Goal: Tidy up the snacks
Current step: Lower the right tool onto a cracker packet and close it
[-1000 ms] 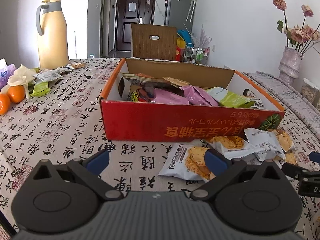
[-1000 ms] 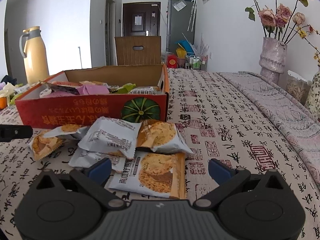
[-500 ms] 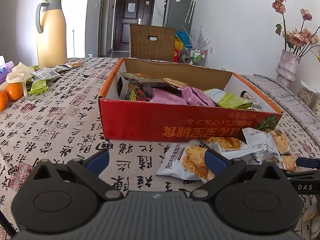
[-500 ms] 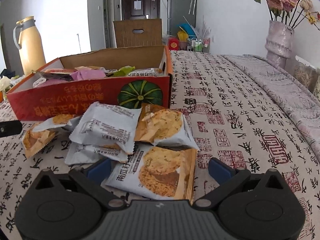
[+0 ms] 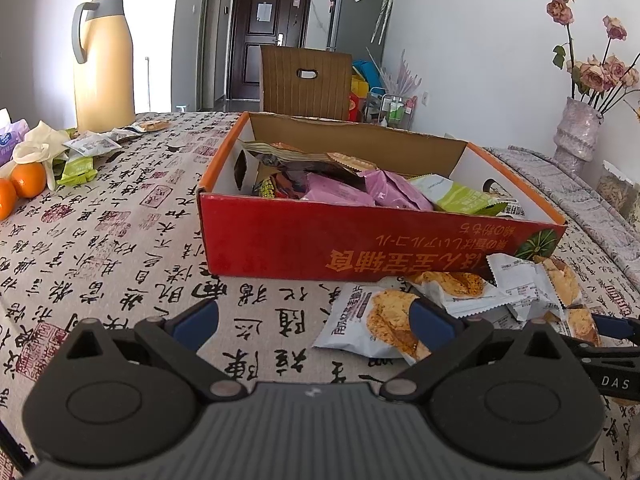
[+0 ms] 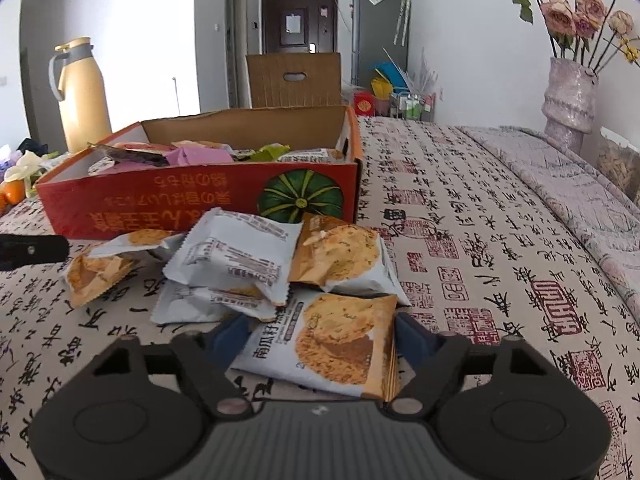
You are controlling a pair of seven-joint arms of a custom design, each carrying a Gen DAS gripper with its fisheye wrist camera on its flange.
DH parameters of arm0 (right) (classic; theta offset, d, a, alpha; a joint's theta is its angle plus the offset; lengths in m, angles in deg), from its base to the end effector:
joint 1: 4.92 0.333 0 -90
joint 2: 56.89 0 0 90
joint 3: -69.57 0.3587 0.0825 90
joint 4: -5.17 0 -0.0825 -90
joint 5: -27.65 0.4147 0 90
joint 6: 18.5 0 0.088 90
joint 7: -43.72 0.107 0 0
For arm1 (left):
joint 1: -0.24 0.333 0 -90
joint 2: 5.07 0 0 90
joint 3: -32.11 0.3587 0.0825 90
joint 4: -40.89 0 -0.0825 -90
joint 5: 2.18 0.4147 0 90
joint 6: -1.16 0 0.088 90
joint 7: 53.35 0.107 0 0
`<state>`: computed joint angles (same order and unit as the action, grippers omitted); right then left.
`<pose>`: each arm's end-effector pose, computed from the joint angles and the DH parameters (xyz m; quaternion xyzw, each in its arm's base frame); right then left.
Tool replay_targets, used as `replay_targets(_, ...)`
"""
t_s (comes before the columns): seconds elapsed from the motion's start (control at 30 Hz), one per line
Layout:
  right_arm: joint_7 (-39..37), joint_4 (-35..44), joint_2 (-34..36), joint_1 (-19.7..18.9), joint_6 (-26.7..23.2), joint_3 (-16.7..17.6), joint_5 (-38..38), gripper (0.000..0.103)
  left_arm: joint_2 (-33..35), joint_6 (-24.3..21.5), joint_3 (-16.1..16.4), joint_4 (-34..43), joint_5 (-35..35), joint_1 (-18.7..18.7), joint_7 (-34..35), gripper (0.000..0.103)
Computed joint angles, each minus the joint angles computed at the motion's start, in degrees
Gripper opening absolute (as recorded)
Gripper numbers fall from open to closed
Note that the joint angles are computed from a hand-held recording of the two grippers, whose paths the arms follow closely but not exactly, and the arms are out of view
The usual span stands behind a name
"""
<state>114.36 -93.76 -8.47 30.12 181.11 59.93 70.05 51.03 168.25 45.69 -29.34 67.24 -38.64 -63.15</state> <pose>0.6867 0.2646 0.2083 -0.6617 0.6104 -0.2897 0.3250 0.6990 -0.4688 0.2310 -0.6284 0.6278 -0.3645 0.2794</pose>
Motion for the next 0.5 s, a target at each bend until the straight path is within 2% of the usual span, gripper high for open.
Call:
replay_targets(0.13, -0.3, -0.6, -0.3, -1.8, 1.9, 2.2, -1.8, 0.067, 0.0, -0.2, -0.1, 0.0, -0.3, 0.0, 0.2, 0.103)
replay_targets(0.33, -2.8, -1.1, -0.1, -2.2, 5.2, 3.7, -1.9, 0.059, -0.1, -0.3, 0.0, -0.2, -0.5, 0.0, 0.4, 0.103)
replay_targets(0.5, -3.6, -1.7, -0.2, -4.3, 8.9, 6.9, -1.8, 0.054, -0.1, -0.8, -0.1, -0.2, -0.6, -0.1, 0.4, 0.103)
